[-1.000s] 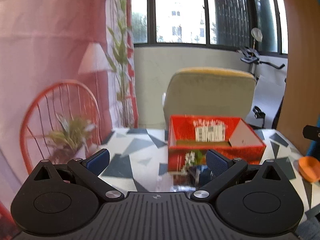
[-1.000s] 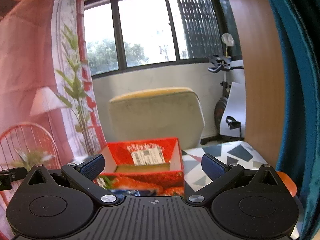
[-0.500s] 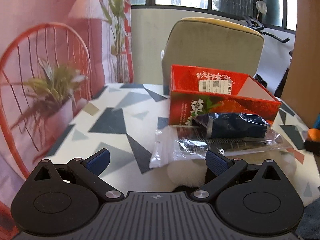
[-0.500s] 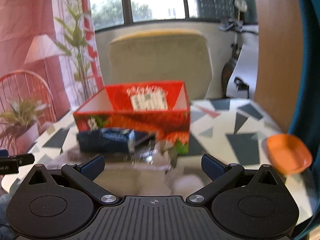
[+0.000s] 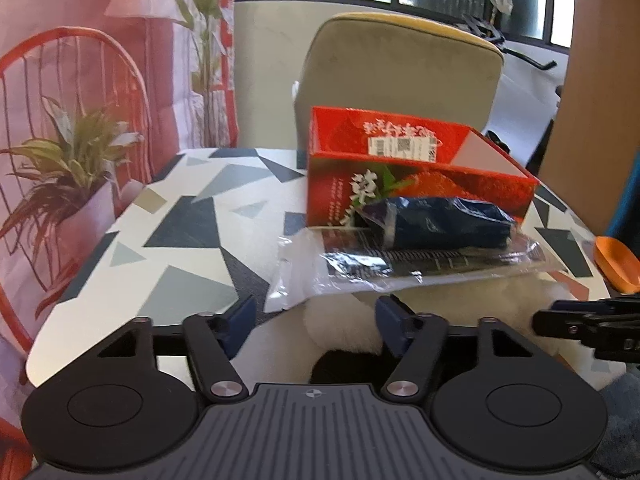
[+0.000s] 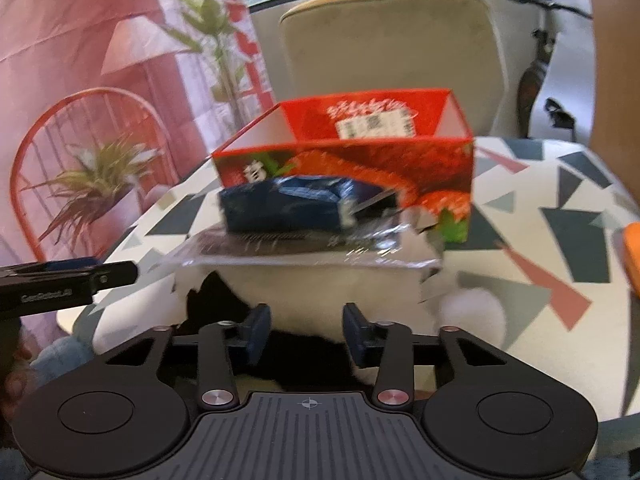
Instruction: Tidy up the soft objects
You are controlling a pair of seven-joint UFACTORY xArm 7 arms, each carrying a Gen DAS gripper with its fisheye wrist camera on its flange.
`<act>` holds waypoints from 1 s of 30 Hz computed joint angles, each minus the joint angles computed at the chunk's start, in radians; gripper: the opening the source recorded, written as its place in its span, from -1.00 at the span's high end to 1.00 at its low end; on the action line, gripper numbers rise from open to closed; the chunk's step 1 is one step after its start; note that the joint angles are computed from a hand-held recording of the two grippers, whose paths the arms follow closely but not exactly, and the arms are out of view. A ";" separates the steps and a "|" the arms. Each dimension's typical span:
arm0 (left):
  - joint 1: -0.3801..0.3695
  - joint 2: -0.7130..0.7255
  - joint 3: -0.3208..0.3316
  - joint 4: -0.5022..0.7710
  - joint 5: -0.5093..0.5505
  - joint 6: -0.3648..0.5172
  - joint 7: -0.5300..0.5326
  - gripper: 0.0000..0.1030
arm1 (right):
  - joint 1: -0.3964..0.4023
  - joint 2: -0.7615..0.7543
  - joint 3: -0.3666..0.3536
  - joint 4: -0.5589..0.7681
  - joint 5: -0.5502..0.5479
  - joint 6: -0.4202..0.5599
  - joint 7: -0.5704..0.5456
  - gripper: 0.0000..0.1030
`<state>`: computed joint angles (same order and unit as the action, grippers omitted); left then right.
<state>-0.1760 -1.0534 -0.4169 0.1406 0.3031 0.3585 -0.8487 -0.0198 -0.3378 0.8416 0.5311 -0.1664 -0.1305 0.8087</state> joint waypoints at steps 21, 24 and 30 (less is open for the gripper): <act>0.076 0.122 0.055 0.067 -0.036 -0.123 0.019 -0.18 | -0.234 -0.075 0.176 0.010 0.064 -0.086 -0.007 0.34; 0.116 0.179 0.031 0.101 -0.030 -0.161 0.032 -0.18 | -0.304 -0.053 0.220 0.041 0.067 -0.086 -0.030 0.34; 0.189 0.240 -0.010 0.121 -0.016 -0.204 0.040 -0.19 | -0.471 -0.042 0.354 0.082 0.059 -0.094 -0.036 0.29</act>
